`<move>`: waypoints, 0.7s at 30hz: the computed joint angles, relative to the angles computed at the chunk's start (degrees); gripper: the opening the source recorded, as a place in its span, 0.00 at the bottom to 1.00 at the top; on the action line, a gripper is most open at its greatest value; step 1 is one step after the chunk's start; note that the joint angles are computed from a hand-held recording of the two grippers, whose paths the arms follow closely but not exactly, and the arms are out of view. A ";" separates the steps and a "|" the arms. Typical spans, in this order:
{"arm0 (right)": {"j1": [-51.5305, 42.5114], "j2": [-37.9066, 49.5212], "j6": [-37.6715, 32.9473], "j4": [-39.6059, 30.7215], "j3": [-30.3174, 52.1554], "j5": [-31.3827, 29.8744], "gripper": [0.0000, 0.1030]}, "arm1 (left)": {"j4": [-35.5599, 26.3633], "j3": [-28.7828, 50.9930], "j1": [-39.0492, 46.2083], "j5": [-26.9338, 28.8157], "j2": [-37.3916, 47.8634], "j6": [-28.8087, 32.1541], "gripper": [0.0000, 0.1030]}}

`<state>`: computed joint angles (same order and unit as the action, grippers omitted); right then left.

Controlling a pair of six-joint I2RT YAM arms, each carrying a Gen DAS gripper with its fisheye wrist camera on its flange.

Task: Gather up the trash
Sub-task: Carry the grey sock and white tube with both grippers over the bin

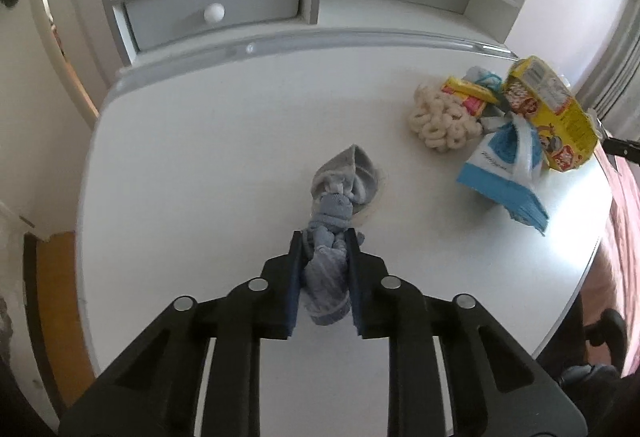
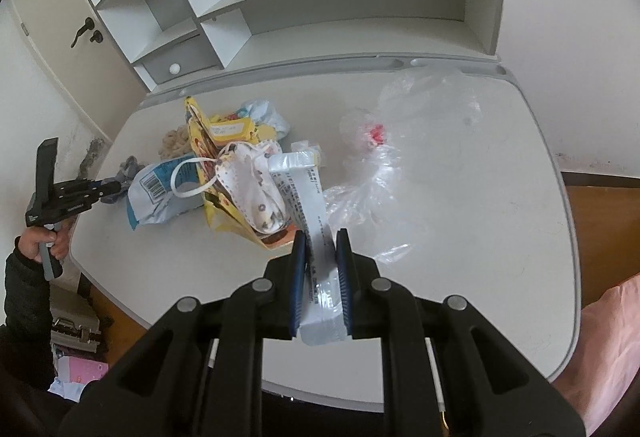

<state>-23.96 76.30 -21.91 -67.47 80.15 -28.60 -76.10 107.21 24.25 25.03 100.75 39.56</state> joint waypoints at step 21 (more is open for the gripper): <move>-64.62 19.16 -31.68 -4.65 3.54 -10.07 0.15 | 10.96 12.07 -71.58 -12.64 -2.77 -36.79 0.18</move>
<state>-88.58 95.46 -53.59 -72.11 83.69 -38.66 -65.14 119.28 -47.33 12.40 97.97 2.78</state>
